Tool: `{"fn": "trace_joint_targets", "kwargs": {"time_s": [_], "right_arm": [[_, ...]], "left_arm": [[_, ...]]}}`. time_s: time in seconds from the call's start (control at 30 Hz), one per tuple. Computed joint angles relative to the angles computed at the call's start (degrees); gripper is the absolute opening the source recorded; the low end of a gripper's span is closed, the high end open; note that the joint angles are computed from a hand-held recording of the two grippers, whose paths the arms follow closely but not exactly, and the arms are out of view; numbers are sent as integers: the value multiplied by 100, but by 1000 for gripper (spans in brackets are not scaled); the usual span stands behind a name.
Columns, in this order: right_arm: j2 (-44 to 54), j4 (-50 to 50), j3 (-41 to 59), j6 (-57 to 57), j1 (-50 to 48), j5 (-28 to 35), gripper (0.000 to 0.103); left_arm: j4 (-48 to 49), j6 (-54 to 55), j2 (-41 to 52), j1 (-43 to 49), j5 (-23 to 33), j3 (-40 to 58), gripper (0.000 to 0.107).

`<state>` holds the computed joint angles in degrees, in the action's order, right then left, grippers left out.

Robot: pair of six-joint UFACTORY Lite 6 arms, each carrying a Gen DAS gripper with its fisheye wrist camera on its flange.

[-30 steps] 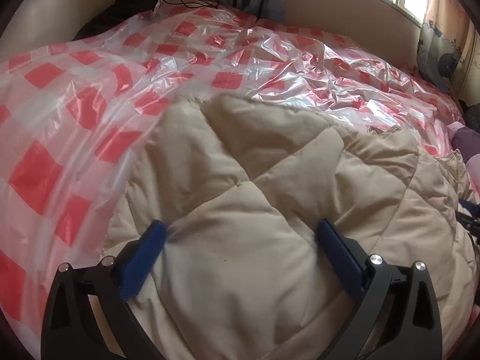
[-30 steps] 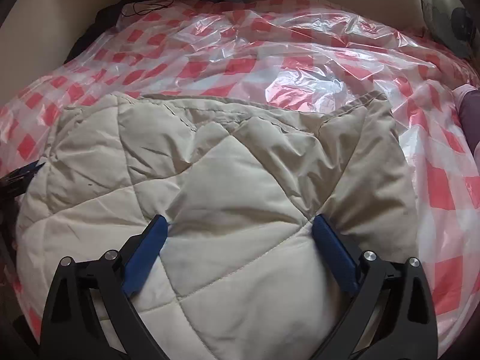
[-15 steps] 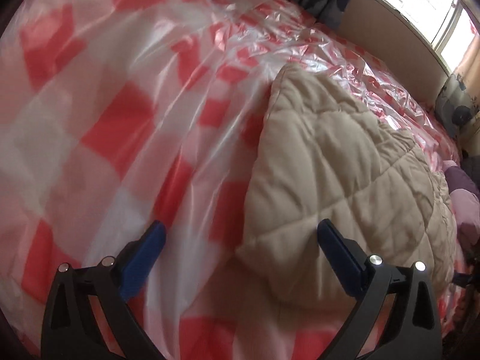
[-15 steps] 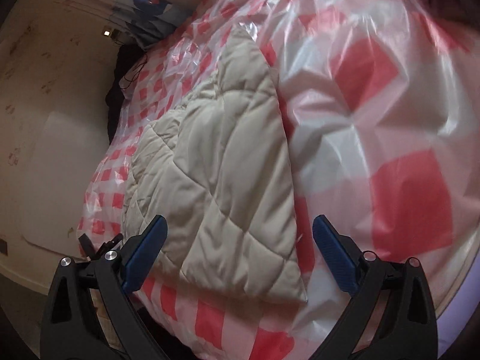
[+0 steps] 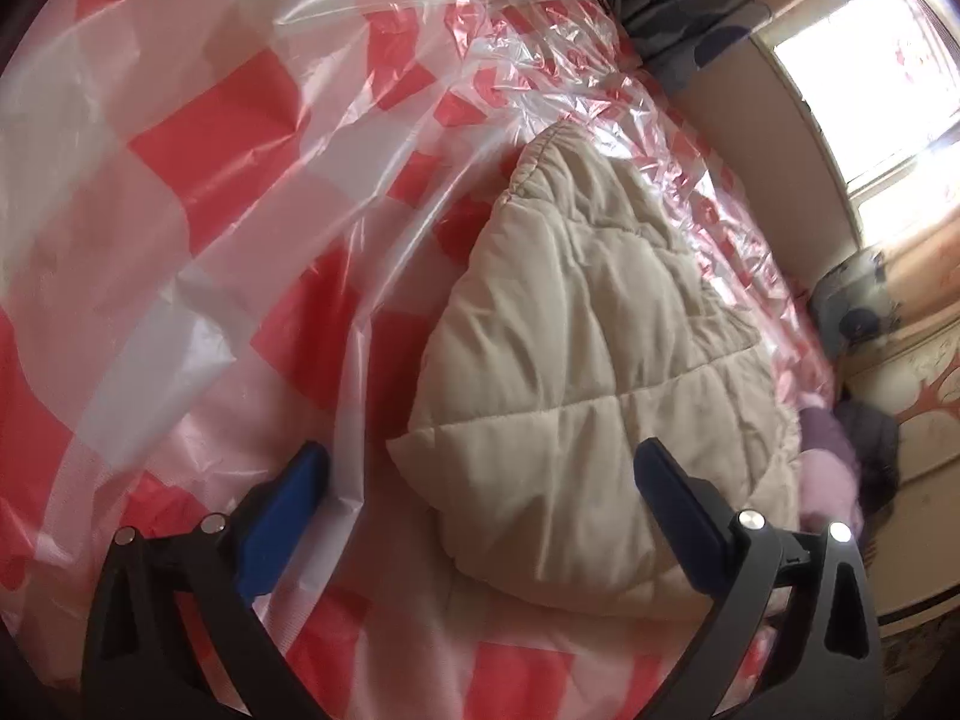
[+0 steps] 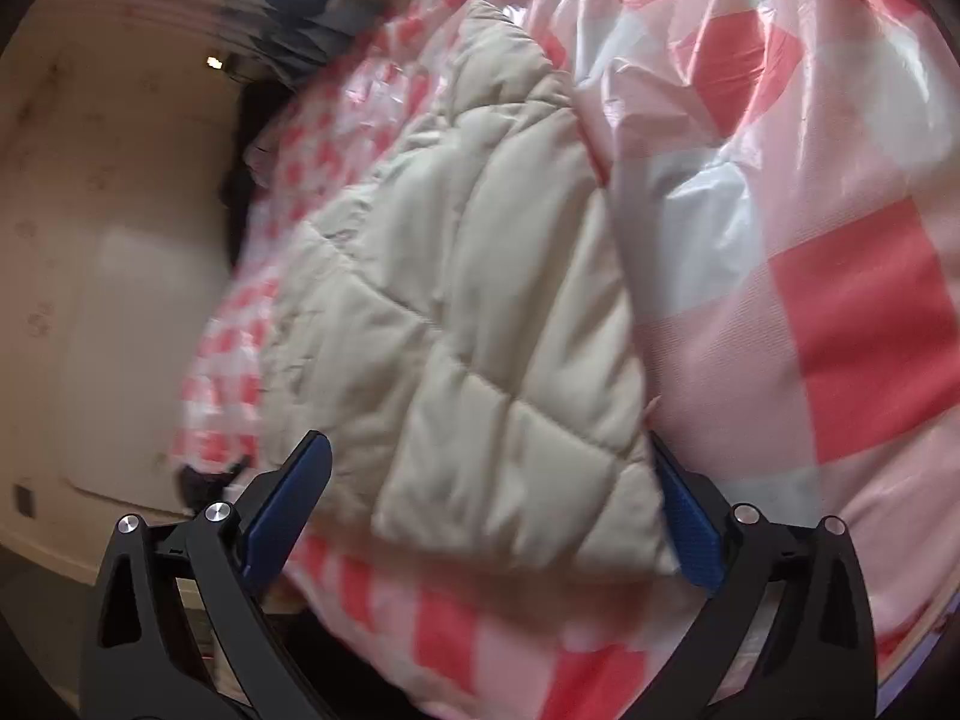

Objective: Fold large clothes

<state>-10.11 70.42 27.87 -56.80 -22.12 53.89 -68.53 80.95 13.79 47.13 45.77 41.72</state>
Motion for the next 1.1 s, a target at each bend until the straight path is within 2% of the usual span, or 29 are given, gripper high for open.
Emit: {"fn": "trace_joint_targets", "kwargs": {"time_s": [0.07, 0.1, 0.17, 0.23, 0.33, 0.4, 0.47, 0.53, 0.6, 0.67, 0.73, 0.77, 0.83, 0.93, 1.0, 1.1], "right_arm": [[-614, 170, -242, -293, -229, 333, 97], [-676, 161, -274, -366, -308, 401, 97], [-372, -252, -139, -40, -76, 45, 97], [-358, -185, -239, -137, -215, 170, 97], [-774, -147, -437, -241, -551, 532, 97], [-552, -198, -422, -308, -549, 555, 97], [-330, -95, -452, -476, -572, 596, 97], [-151, -123, -333, -364, -343, 311, 97], [-67, -212, -219, -238, -249, 187, 97], [-195, -328, -265, -245, -372, 312, 97], [-98, -281, -275, -290, -290, 247, 97], [-7, -183, -296, -369, -252, 197, 97], [107, 34, -336, -514, -237, 198, 97], [-89, 155, -416, -656, -504, 546, 97], [-22, 119, -390, -817, -718, 786, 97], [345, -4, -235, -881, -821, 807, 97]], "left_arm": [[-16, 212, -147, 195, 411, -105, 97], [-9, 268, -207, 209, 428, -151, 97], [309, -133, -15, 93, 375, 21, 97], [550, -335, -64, 295, 583, -1, 97], [981, -475, -268, 856, 1314, -33, 97], [1076, -552, -208, 1012, 1554, 31, 97], [1067, -531, -132, 822, 1325, 116, 97], [919, -744, -12, 592, 985, 180, 97], [857, -929, -399, 890, 1335, 30, 97], [862, -554, -1298, 1278, 1678, -359, 97], [1078, -449, -1684, 1351, 2069, -431, 97], [1158, -537, -1584, 1199, 2069, -375, 97], [1045, -657, -1181, 794, 1591, -268, 97], [562, -809, 14, 242, 1034, 240, 97], [363, -853, 467, -128, 712, 399, 97], [-183, -564, 399, -579, 271, 261, 97]]}}
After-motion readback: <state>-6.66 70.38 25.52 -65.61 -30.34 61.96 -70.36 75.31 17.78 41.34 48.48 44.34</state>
